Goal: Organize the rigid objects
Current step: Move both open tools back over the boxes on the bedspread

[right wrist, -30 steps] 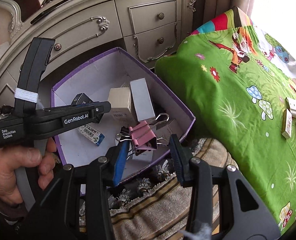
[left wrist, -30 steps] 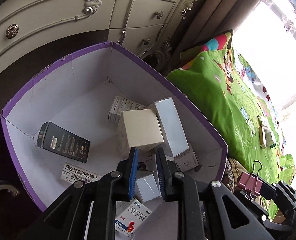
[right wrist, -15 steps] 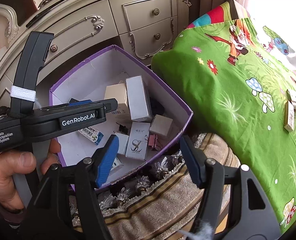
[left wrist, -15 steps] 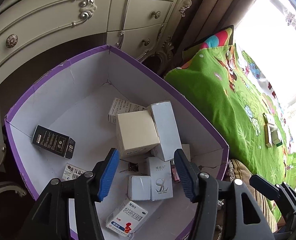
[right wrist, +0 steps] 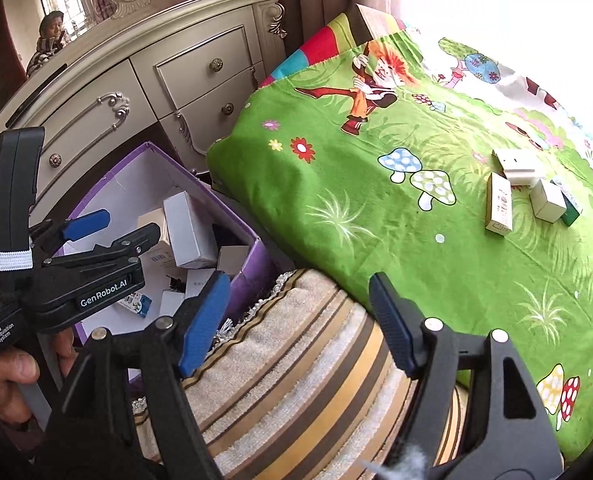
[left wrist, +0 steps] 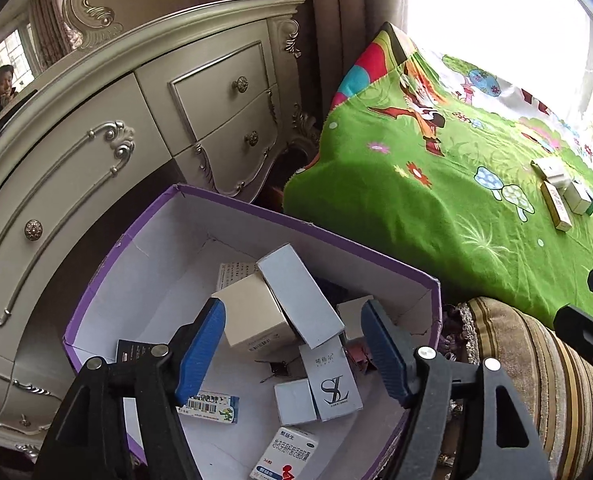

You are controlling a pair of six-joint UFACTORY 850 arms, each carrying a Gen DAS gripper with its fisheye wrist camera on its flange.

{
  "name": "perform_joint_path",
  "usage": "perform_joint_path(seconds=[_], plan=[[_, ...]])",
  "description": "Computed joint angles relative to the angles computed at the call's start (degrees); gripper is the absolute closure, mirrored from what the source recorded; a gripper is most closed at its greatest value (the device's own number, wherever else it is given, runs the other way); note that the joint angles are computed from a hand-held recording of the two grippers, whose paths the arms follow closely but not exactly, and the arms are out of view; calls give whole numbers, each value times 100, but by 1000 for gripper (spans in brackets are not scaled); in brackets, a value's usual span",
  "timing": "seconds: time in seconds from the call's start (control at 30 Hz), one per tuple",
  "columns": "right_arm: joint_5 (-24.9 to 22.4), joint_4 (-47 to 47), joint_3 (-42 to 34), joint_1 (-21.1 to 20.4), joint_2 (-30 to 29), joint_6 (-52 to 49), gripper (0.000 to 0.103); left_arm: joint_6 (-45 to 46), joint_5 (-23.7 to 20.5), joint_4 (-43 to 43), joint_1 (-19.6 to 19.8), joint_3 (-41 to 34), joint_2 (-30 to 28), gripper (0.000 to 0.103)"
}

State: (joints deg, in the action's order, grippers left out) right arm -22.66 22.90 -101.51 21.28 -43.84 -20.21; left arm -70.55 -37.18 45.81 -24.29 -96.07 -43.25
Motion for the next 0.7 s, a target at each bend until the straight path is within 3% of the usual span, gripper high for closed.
perform_joint_path(seconds=[0.07,0.2,0.27,0.47,0.6,0.7], plan=[[173,-226,141,-73,79,229,23,55,132,113,-52,-66,-22,32],[350,-602,335,-251,168,683,18,-320,1129,553,-73,200,140,32],[377,-838,399,-351,183,996,16,144,1450,33,-57,118,98,32],[209,-2377,435,-588,114,2756,14,2398,1244,-2169,-108,-688,-394,32],[-74,-2732,403,-749,30,3316,13,2711,826,-2348,-227,-1174,-708,32],[-343,-2588,288,-864,-82,3362,13,3483,516,-3016,-242,-1648,-1011,32]])
